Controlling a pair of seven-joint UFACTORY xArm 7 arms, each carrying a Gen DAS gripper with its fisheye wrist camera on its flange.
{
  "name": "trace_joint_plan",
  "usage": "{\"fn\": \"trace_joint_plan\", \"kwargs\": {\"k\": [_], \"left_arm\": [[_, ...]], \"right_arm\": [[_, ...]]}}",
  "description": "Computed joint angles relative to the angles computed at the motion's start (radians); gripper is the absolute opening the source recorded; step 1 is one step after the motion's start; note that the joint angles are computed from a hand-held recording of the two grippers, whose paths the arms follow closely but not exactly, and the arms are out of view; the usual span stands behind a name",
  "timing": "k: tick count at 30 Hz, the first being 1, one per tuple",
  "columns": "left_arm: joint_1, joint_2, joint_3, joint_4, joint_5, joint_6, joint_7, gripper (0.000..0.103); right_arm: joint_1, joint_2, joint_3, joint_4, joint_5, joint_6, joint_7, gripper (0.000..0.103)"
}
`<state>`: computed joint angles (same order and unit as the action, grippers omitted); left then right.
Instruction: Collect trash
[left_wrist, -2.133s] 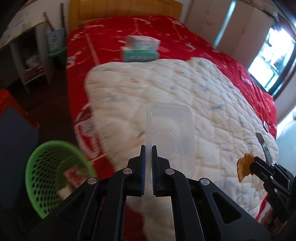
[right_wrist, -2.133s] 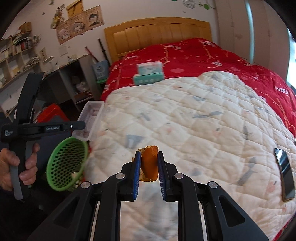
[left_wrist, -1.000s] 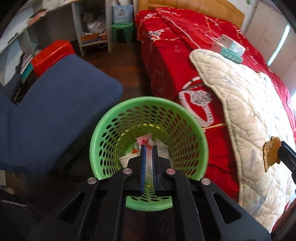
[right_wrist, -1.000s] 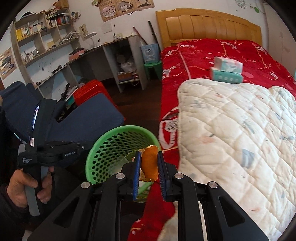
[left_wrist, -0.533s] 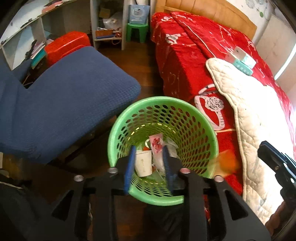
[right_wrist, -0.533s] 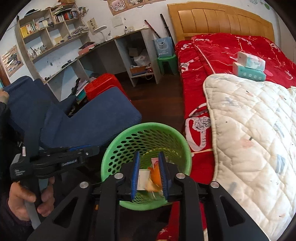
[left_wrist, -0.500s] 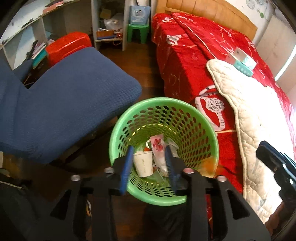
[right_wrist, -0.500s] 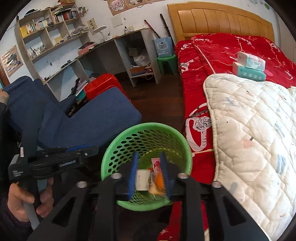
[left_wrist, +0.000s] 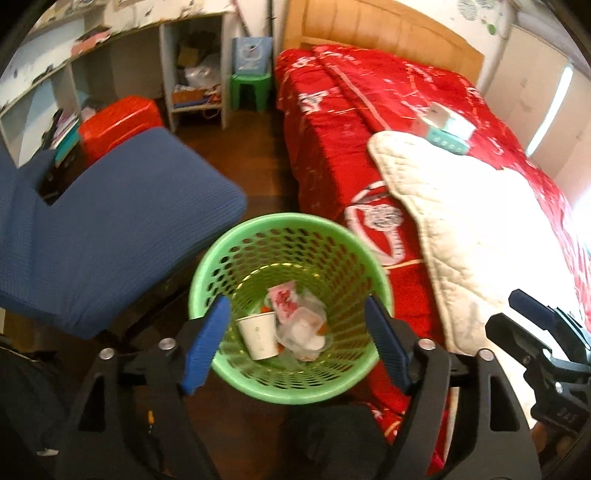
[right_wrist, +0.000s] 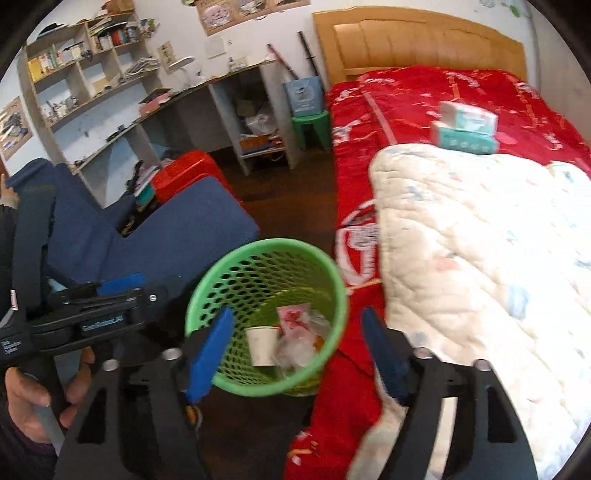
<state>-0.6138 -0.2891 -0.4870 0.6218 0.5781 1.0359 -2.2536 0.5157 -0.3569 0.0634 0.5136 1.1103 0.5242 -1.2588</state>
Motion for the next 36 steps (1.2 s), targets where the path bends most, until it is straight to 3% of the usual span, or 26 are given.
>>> {"fn": "trace_joint_plan", "kwargs": {"k": [2,7,10,17,29,33,36], "left_arm": [[0.004,0.044,-0.013,0.055,0.036,0.03,0.007,0.083],[-0.032,0.165,-0.005,0.201,0.137,0.109,0.029,0.091],[-0.074,0.239,0.011,0.294,0.201,0.166,0.046,0.095],[-0.169,0.345,0.072,0.433,0.304,0.198,0.088,0.098],[-0.308,0.516,0.158,0.65,0.353,0.252,0.201,0.098],[-0.36,0.577,0.184,0.739,0.361,0.334,0.256,0.098],[-0.375,0.589,0.204,0.763,0.357,0.323,0.28,0.098]], "right_arm": [[-0.022,-0.034,-0.006,-0.023,-0.032,-0.016,0.018,0.081],[-0.072,-0.116,-0.062,-0.078,-0.129,-0.047,0.068,0.09],[-0.107,-0.146,-0.11,-0.093,-0.197,-0.036,0.105,0.091],[-0.19,-0.239,-0.203,-0.143,-0.343,-0.057,0.161,0.093],[-0.302,-0.326,-0.346,-0.152,-0.472,-0.015,0.221,0.094],[-0.323,-0.332,-0.371,-0.148,-0.479,-0.012,0.223,0.094],[-0.327,-0.326,-0.377,-0.143,-0.479,-0.016,0.224,0.094]]}}
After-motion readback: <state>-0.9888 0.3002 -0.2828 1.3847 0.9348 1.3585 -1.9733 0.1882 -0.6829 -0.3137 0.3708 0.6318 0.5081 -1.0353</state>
